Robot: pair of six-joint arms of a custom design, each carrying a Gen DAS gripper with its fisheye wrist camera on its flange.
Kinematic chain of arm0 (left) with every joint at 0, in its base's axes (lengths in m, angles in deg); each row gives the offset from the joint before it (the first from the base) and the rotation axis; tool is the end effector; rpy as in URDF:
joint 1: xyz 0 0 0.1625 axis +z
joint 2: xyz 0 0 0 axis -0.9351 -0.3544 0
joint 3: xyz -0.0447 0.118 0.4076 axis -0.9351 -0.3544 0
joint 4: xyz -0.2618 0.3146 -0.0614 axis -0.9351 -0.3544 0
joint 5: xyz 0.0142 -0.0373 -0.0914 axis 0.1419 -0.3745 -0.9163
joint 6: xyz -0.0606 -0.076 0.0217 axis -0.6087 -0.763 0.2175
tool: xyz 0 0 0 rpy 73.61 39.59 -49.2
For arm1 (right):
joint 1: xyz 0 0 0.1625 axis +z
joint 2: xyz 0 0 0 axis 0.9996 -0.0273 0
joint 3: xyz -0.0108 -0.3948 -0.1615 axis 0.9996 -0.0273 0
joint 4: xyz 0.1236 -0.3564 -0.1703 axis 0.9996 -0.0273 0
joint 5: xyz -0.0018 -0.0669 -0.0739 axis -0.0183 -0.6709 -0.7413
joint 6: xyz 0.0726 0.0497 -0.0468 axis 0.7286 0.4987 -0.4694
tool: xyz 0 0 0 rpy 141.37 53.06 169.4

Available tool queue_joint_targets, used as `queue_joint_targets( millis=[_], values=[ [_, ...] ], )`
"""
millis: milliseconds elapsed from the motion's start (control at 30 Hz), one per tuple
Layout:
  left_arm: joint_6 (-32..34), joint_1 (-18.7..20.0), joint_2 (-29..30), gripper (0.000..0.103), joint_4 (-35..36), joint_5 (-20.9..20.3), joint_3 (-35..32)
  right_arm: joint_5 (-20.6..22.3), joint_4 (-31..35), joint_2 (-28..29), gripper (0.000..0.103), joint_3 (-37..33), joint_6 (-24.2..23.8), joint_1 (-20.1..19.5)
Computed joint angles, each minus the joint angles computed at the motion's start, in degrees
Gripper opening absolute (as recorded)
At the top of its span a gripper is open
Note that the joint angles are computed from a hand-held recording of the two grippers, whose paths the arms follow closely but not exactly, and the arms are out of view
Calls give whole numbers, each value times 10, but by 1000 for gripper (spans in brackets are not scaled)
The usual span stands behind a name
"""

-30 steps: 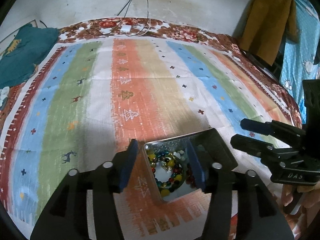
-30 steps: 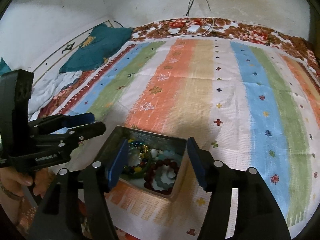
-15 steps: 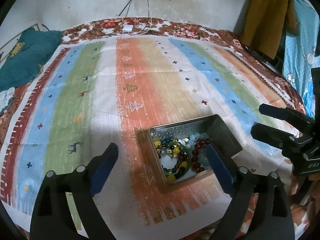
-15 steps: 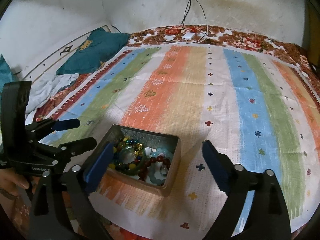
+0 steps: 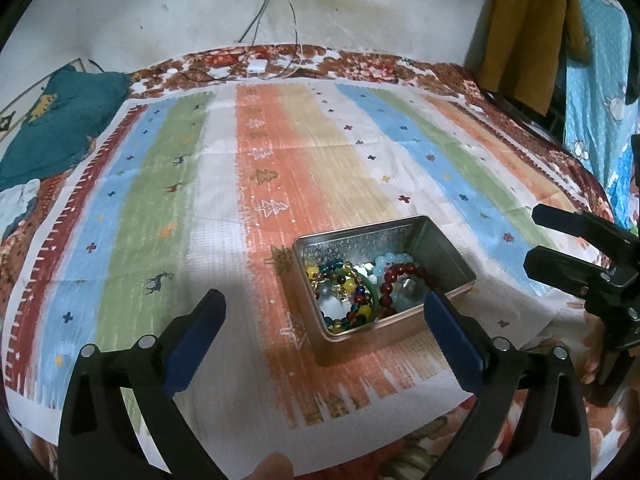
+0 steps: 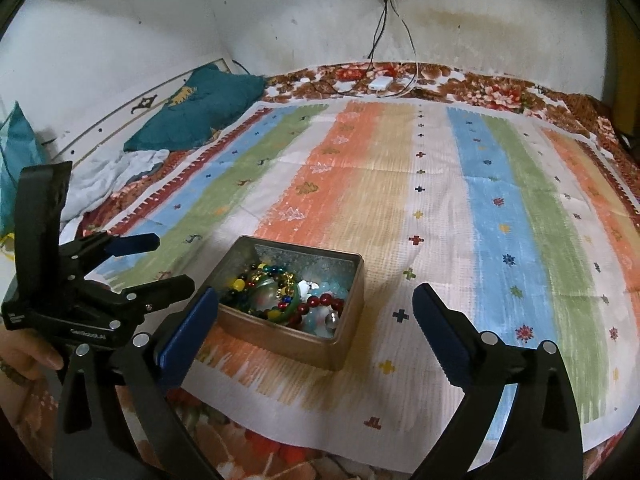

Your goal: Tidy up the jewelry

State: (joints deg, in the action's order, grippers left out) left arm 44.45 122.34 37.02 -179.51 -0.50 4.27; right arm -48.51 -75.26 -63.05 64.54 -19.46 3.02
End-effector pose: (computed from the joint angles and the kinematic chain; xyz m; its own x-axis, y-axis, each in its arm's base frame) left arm -0.2533 -0.6976 0.1022 -0.7771 -0.1556 -0.6098 0.3397 0.7120 -0.6145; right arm 0.1487 -0.8010 0.2160 -0.6053 -0.7048 0.3701 -0.7951 0.5582 -0.2373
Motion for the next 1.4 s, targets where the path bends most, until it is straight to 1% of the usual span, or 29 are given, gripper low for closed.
queue_joint_targets(
  millis=[67,233,300,367,467,600,767,1033,1400],
  values=[
    [-3,-2,-2,97,-5,-5,6,1,-6,-5,99,10,-1,-2],
    [4,-8,0,97,-17,9,14,8,-13,-17,99,28,-7,-3],
    [18,-10,1,97,-39,6,17,10,-15,-21,99,35,-10,-4],
    [39,-11,6,97,-58,12,15,14,-17,-25,99,42,-11,-5],
    [53,-13,10,97,-70,13,13,22,-25,-32,99,53,-17,-7],
    [55,-14,11,97,-70,14,13,24,-27,-33,99,56,-18,-7],
    [50,-13,11,97,-69,15,12,14,-21,-29,99,51,-19,-5],
    [43,-13,11,97,-74,21,14,11,-18,-26,99,49,-21,-4],
    [70,-16,16,97,-85,25,12,5,-13,-21,99,43,-15,-4]
  ],
)
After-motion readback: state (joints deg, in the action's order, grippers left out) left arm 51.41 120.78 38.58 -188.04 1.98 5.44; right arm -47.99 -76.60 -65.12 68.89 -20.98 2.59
